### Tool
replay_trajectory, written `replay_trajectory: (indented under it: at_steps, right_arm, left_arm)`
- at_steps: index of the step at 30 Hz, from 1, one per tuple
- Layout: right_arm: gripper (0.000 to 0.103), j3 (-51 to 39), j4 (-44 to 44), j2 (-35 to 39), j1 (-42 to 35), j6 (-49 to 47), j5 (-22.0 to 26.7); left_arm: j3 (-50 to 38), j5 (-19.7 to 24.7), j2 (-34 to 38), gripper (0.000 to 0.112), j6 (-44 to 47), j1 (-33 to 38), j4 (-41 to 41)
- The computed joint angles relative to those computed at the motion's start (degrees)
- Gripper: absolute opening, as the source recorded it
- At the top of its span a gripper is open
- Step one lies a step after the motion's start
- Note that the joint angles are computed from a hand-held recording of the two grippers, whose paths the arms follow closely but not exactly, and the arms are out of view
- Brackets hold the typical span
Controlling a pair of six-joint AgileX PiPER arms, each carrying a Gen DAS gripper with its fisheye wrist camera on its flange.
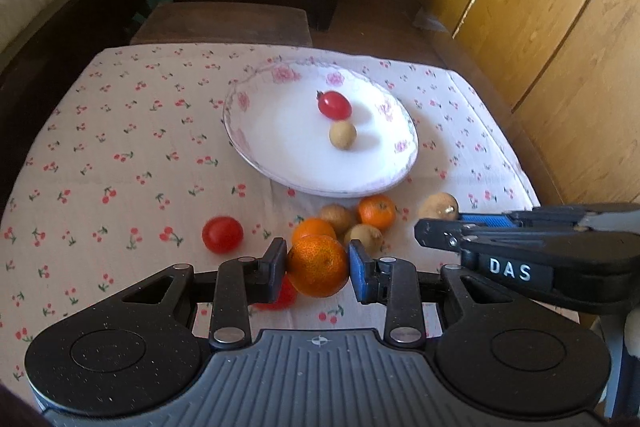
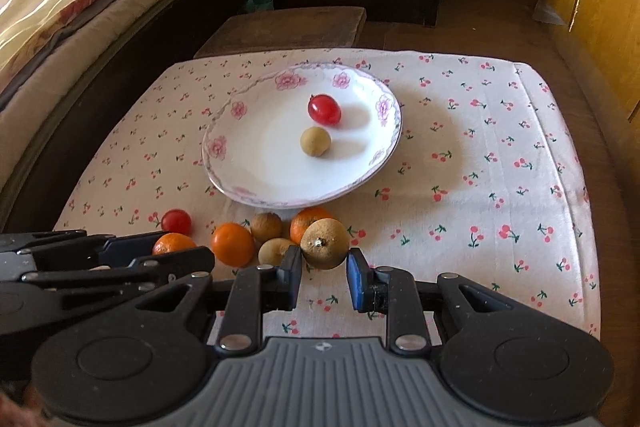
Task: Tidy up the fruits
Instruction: 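Carry the mandarin with the left tool while the right carries the kiwi toward the bowl, then lower the mandarin into the white bowl and open the left tool while the right releases the kiwi there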
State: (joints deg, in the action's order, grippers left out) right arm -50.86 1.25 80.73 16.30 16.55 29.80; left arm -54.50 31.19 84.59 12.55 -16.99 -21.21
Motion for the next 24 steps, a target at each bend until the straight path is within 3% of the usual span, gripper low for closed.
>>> replay_trajectory:
  at_steps: [24]
  right_arm:
    - [0.026, -10.2, 0.3, 9.1, -3.4, -1.5, 0.4]
  left_arm:
    - [-14.0, -0.1, 11.0, 0.041, -8.2, -1.8, 6.1]
